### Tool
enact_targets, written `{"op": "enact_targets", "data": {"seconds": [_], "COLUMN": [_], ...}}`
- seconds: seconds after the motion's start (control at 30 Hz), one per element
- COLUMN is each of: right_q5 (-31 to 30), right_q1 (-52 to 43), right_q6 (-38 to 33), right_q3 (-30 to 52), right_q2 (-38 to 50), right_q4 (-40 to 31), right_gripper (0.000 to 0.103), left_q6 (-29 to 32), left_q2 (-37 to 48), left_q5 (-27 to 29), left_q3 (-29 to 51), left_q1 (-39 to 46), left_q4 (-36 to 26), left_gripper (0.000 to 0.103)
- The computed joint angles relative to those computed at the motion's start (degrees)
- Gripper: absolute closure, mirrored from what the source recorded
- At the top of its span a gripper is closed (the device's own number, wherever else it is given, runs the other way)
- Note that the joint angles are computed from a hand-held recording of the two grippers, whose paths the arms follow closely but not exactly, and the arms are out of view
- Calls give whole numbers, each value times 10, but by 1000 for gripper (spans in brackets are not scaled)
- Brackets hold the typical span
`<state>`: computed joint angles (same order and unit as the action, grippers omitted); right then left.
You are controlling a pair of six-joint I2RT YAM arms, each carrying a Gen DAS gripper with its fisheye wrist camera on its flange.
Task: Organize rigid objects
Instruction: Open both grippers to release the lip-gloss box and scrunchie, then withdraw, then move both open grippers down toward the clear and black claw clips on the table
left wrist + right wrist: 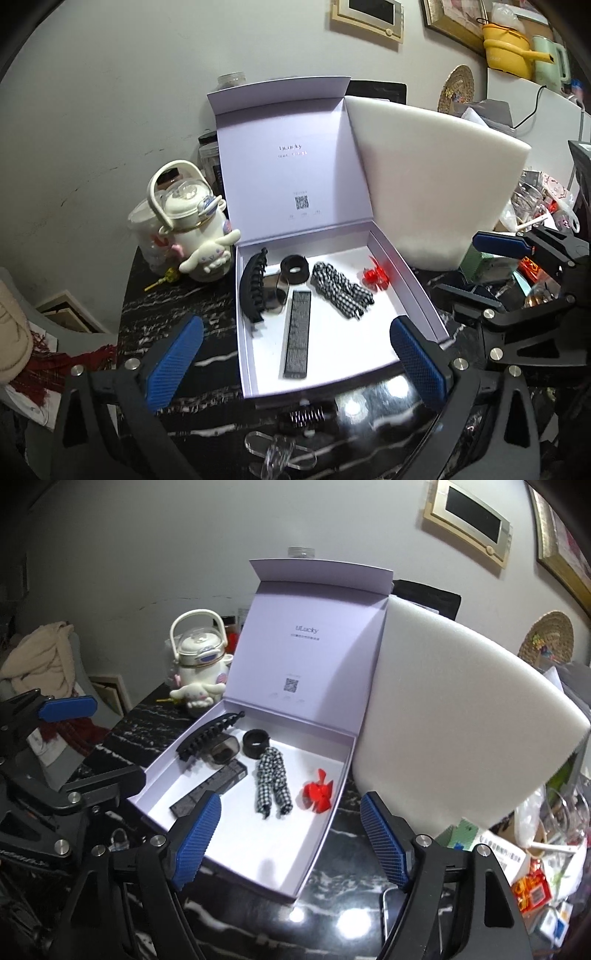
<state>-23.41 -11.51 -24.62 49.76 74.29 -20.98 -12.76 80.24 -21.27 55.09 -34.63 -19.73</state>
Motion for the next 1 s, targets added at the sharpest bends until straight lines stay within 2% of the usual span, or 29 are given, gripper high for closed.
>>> {"op": "enact_targets", "data": {"seconds": [0.67,1.0], "right_q5": [-28,-28], "right_q1": [5,22], "right_q6": [-26,-30], "right_q3": [-100,-161], "right_q2": [-139,-180], "right_q4": [-58,-74], "right_gripper": [24,23], "left_q6": [-94,-136], "left_q2": [-140,-176], "left_q5": [-53,-46], "left_q3": [-110,-168], "left_q1": [-70,-92], "left_q4": [-71,-83], "left_gripper": [0,0]}}
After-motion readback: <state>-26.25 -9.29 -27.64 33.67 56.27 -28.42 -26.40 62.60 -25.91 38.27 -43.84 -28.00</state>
